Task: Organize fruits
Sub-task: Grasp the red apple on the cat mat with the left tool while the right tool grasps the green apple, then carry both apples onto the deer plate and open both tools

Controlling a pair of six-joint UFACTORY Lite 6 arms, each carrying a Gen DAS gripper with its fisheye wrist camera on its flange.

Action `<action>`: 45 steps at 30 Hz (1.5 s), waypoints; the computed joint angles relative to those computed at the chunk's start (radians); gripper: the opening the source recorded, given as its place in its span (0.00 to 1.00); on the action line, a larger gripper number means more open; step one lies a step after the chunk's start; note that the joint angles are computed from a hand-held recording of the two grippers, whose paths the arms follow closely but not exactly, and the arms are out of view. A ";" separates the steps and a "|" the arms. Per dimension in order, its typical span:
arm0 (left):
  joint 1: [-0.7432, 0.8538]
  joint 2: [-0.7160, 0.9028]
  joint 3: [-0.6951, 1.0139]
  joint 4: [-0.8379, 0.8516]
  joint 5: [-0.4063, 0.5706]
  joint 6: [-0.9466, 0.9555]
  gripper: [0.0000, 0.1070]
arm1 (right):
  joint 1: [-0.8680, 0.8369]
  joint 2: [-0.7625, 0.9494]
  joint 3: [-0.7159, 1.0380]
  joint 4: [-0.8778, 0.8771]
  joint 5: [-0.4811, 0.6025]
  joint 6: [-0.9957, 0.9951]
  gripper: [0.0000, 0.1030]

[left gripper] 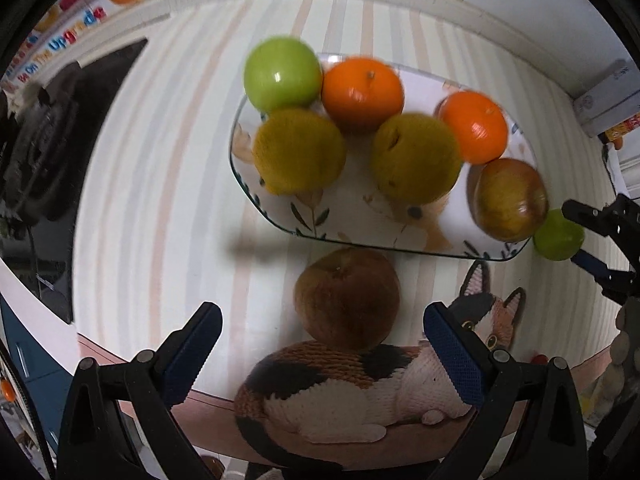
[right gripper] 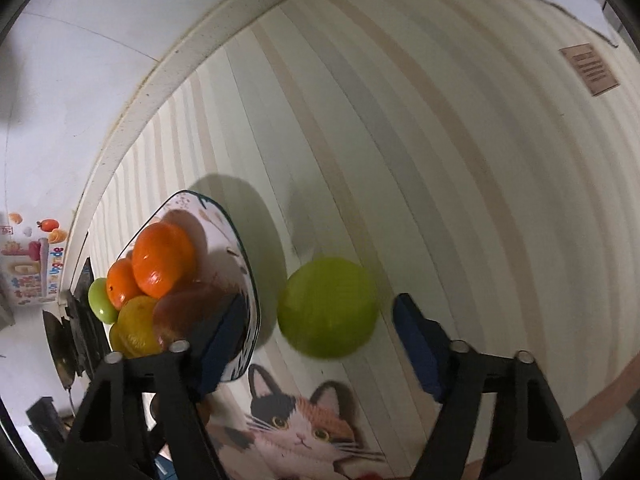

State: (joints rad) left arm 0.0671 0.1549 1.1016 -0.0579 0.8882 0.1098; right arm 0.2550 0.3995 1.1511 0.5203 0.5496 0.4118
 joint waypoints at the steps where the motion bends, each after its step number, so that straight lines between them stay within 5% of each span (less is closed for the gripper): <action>1: -0.004 0.014 -0.001 0.005 -0.005 -0.006 0.96 | 0.000 0.023 0.011 0.018 -0.002 -0.018 0.67; 4: -0.012 0.048 -0.003 0.004 -0.020 -0.005 0.96 | 0.003 0.042 0.023 -0.016 -0.014 -0.001 0.56; 11: -0.036 0.111 0.001 -0.023 -0.052 0.018 0.95 | 0.037 -0.004 -0.022 -0.030 0.015 -0.024 0.55; 14: -0.033 0.099 -0.018 -0.047 -0.075 0.052 0.81 | 0.087 -0.037 -0.064 -0.004 0.043 -0.055 0.55; 16: -0.034 0.102 -0.027 -0.051 -0.084 0.065 0.63 | 0.130 -0.048 -0.085 0.013 0.052 -0.062 0.55; 25: -0.044 -0.018 -0.183 -0.064 -0.144 0.091 0.63 | 0.240 -0.011 -0.029 -0.102 0.036 0.069 0.55; 35: -0.053 -0.111 -0.213 -0.075 -0.092 0.084 0.62 | 0.220 -0.011 0.004 -0.145 0.045 0.054 0.55; 40: -0.082 -0.159 -0.039 -0.175 0.049 0.134 0.62 | 0.192 -0.071 0.038 -0.126 0.054 0.053 0.55; 45: -0.131 0.067 0.366 -0.193 0.156 0.133 0.62 | 0.123 -0.007 0.224 -0.151 0.105 0.051 0.55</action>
